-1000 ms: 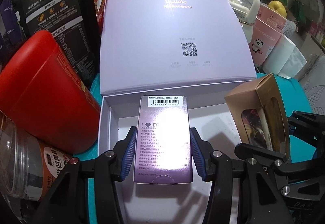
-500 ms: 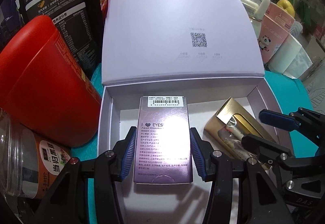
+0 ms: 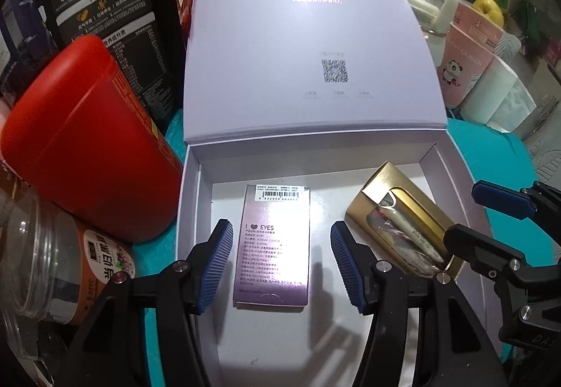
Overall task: Organize rigid objects
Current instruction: 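Open the right gripper to drop the gold box while the left releases the purple box inside, then withdraw both open grippers up and away from the white box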
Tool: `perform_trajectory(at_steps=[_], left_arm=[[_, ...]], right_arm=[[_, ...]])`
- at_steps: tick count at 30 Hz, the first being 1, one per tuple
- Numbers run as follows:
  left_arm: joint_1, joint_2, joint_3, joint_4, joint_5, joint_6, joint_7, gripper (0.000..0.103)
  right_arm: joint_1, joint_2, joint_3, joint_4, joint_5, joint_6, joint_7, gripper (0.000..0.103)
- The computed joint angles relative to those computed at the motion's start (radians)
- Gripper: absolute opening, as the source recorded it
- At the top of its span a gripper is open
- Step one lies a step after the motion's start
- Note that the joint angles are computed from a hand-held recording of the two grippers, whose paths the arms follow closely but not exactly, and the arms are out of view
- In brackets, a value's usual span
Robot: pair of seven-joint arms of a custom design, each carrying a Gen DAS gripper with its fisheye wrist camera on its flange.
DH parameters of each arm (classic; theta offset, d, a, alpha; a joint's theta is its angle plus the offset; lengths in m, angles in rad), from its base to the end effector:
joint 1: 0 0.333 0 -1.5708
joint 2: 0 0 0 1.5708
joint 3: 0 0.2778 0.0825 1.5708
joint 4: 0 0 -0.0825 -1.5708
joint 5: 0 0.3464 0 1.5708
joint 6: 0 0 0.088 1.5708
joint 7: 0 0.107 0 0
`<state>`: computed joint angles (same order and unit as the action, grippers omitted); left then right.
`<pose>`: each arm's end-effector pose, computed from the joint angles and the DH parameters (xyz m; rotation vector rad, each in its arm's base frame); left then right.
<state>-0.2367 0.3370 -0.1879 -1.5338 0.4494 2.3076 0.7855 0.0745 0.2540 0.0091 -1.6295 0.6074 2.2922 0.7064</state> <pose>0.6022 -0.2447 0.4893 -2.0426 1.7463 -0.5113 0.6259 0.0646 0.4937 -2.2227 1.1255 -0.2059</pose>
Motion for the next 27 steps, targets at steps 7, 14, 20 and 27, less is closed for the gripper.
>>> perform_trajectory(at_steps=[7, 14, 20, 27], left_arm=[[-0.006, -0.074, 0.004, -0.057, 0.047, 0.018, -0.040, 0.058], [-0.003, -0.152, -0.002, -0.112, 0.082, 0.027, -0.071, 0.066], [-0.009, -0.207, -0.009, -0.143, 0.130, 0.027, -0.107, 0.066], [-0.017, -0.259, -0.024, -0.165, 0.165, 0.031, -0.126, 0.066]], right_arm=[[-0.004, -0.051, -0.005, -0.033, 0.015, 0.008, -0.001, 0.057], [-0.004, -0.115, -0.011, -0.079, 0.044, 0.031, -0.017, 0.061], [0.000, -0.171, -0.017, -0.113, 0.066, 0.041, -0.033, 0.062], [0.005, -0.255, -0.029, -0.174, 0.103, 0.057, -0.062, 0.070]])
